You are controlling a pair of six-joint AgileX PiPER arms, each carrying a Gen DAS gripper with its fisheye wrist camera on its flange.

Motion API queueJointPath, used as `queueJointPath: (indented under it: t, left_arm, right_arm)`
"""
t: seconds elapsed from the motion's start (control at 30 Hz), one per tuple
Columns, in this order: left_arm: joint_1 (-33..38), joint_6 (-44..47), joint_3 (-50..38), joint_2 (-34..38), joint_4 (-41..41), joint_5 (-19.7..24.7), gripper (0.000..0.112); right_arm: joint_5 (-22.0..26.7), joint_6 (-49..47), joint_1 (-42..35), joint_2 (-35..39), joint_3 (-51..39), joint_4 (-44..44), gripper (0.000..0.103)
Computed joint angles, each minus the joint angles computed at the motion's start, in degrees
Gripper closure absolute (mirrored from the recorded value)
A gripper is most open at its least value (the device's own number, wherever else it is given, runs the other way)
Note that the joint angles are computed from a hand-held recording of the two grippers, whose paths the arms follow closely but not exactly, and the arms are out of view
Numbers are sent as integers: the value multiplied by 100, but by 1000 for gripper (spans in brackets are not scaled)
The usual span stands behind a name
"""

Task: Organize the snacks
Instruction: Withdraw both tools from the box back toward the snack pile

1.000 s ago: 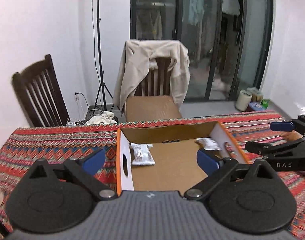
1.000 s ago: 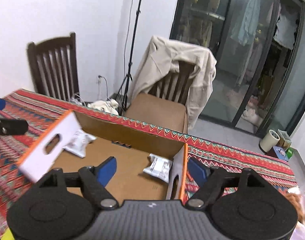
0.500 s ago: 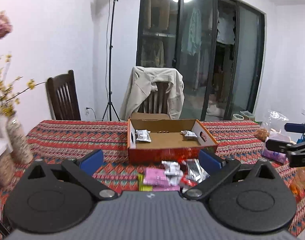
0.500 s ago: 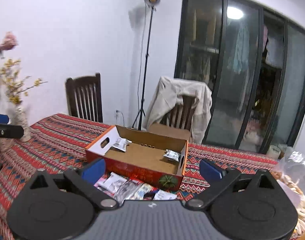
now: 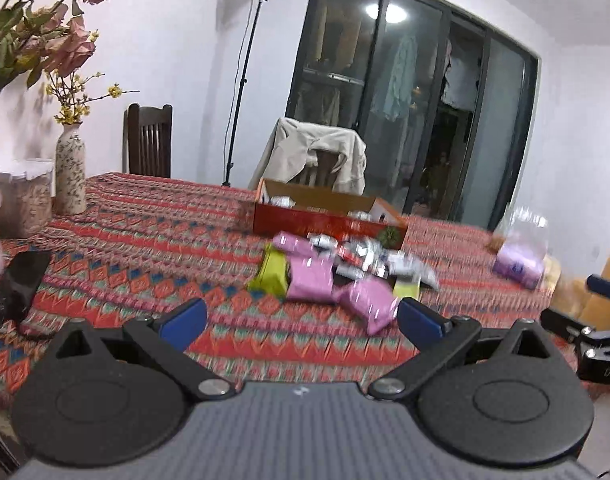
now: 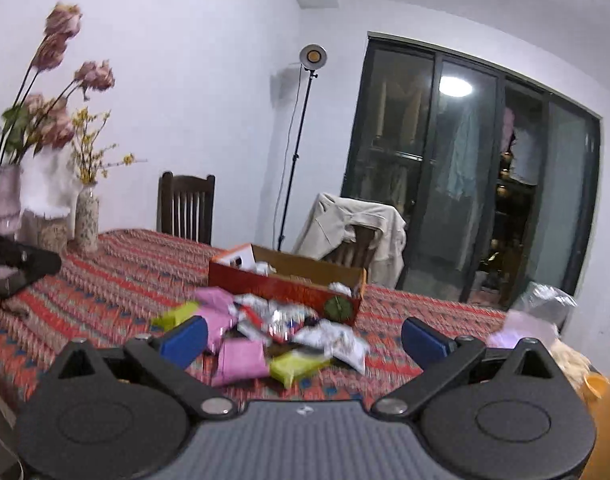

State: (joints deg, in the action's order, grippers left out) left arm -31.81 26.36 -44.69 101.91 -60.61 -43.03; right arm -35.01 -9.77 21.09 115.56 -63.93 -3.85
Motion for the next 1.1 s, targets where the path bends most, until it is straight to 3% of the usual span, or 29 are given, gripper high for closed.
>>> queueJointPath:
  t: [0.13, 0.2, 0.57, 0.77, 1.1]
  left_arm:
    - [-475, -68, 311, 416, -302, -601, 9]
    - [-483, -257, 386, 540, -306, -464, 9]
    - [-452, -400, 426, 888, -625, -128, 9]
    - [-174, 1, 108, 983, -644, 186, 9]
    - [535, 515, -777, 1380, -296, 942, 9]
  right_arm:
    - [-941, -146, 164, 132, 910, 613, 0]
    - [-1152, 59, 193, 271, 1132, 657, 0]
    - [-1418, 897, 245, 949, 1243, 325, 0]
    - [-1257, 1278, 125, 1204, 773, -174, 0]
    - [-214, 1409, 112, 1539, -427, -553, 5]
